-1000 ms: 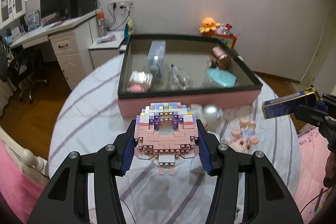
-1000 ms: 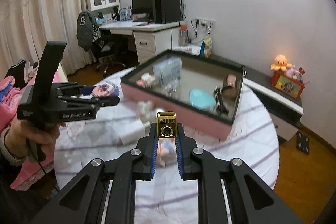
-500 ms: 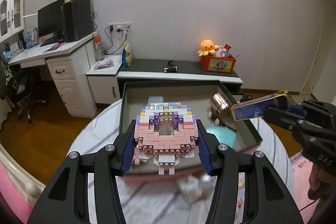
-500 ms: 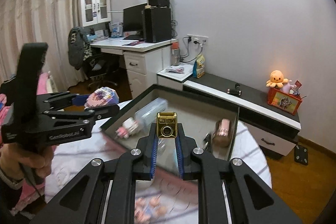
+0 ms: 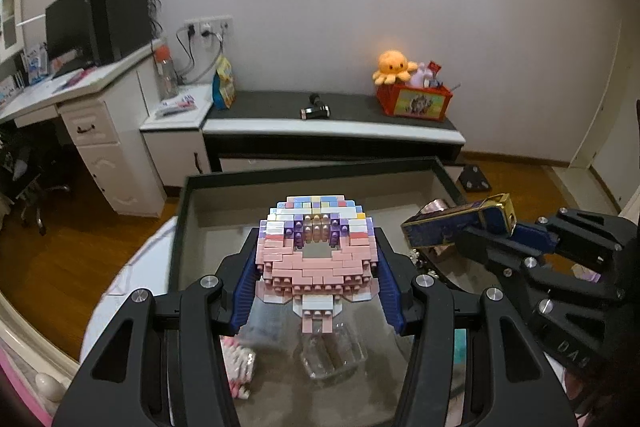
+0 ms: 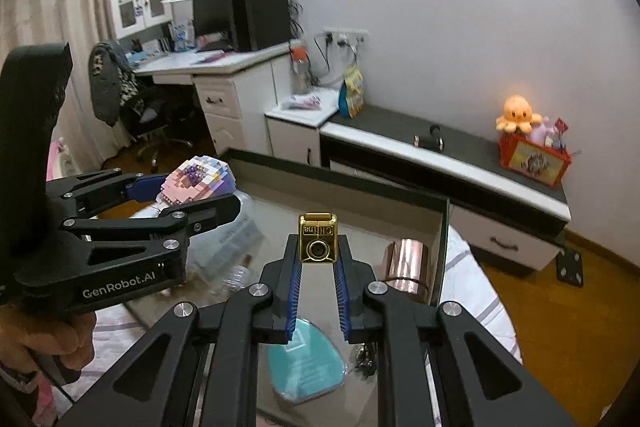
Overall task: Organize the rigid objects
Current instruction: 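Carry the donut into the box with the left tool while the right carries the bar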
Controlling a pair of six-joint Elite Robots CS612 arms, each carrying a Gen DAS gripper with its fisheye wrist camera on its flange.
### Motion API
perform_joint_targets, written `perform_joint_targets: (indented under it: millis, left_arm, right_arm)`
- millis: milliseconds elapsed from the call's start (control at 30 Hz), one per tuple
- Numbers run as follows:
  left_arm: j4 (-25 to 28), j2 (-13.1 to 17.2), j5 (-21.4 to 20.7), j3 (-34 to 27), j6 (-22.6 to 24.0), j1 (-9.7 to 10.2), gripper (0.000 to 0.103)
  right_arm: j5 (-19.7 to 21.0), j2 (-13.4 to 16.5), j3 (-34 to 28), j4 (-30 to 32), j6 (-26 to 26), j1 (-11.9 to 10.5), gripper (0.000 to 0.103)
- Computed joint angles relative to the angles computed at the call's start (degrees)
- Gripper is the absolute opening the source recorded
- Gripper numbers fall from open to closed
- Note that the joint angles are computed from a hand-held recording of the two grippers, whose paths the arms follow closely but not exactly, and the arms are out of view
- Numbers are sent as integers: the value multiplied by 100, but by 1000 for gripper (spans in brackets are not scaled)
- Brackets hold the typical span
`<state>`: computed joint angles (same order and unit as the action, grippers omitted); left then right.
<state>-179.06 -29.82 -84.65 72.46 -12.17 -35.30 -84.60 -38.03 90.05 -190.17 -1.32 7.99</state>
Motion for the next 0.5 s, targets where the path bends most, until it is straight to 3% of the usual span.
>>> perform_joint_targets:
  millis: [167, 200, 233, 300, 367, 500]
  left_arm:
    - [565, 221, -198, -382, 75, 14, 55]
    - [515, 234, -108, -379, 97, -1, 59]
    - [513, 231, -98, -371, 65, 3, 70]
    - [413, 200, 30, -302, -76, 4, 78]
    - [247, 135, 78, -171, -207, 27, 94]
    - [-327, -61, 344, 265, -258, 17, 101]
  right_arm:
    - [-141, 141, -206, 469, 25, -10, 16]
    - [-176, 156, -225, 506, 26, -12, 16]
    - [-191, 168, -222, 499, 45, -20, 21]
    - [-261, 164, -217, 514, 140, -23, 46]
    - [-317, 115, -106, 365, 274, -50, 86]
    - [-280, -18, 118, 60, 523, -65, 87]
